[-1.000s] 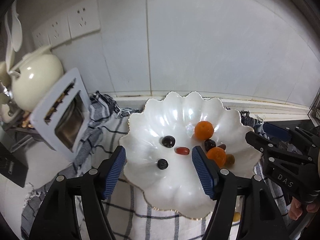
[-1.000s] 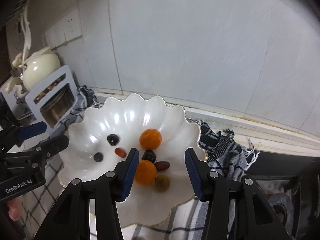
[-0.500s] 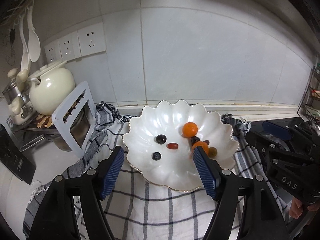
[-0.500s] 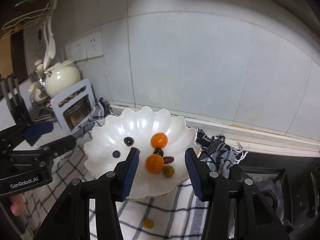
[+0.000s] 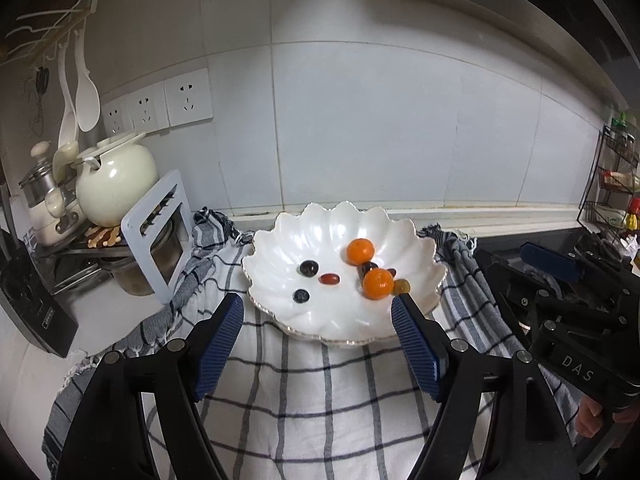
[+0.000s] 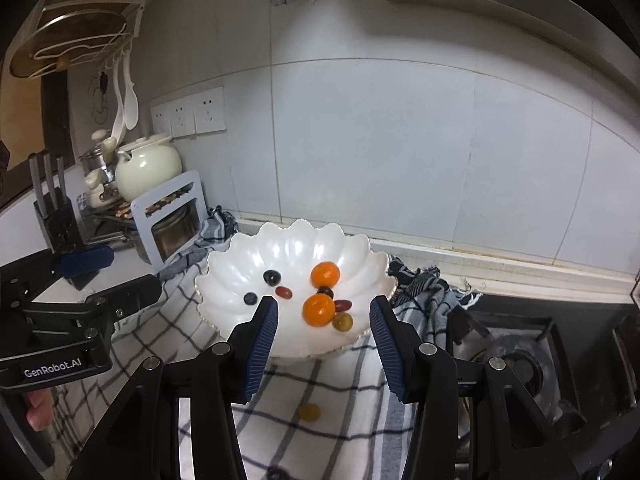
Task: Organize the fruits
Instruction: 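Withdraw both open tools toward the yellow fruit and dark plum on the cloth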
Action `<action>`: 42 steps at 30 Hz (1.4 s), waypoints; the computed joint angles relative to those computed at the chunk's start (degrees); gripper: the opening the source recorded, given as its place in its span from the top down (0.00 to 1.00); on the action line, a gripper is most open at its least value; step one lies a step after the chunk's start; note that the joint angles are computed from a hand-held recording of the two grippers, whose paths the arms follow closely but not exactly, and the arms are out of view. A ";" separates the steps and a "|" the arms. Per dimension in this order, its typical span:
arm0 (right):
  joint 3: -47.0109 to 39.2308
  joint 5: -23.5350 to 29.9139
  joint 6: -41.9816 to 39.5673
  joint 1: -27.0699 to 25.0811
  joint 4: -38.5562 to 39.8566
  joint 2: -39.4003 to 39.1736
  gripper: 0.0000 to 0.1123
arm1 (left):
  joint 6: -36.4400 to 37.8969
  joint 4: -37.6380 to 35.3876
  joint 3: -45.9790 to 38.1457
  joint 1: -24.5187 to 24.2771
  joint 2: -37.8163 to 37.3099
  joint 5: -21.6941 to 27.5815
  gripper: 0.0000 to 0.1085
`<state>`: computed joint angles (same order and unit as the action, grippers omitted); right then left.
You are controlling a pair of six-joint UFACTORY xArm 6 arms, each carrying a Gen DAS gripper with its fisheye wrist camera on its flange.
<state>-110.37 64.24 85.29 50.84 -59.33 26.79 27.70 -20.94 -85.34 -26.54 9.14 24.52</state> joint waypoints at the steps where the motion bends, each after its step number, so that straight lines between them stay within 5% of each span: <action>1: 0.20 0.20 0.12 0.22 0.04 0.00 0.56 | 0.13 0.28 1.02 -0.02 -0.49 -0.60 0.30; 42: 11.06 -12.91 1.73 1.90 8.93 1.45 0.56 | -6.87 7.87 21.59 1.10 -7.62 -5.39 0.30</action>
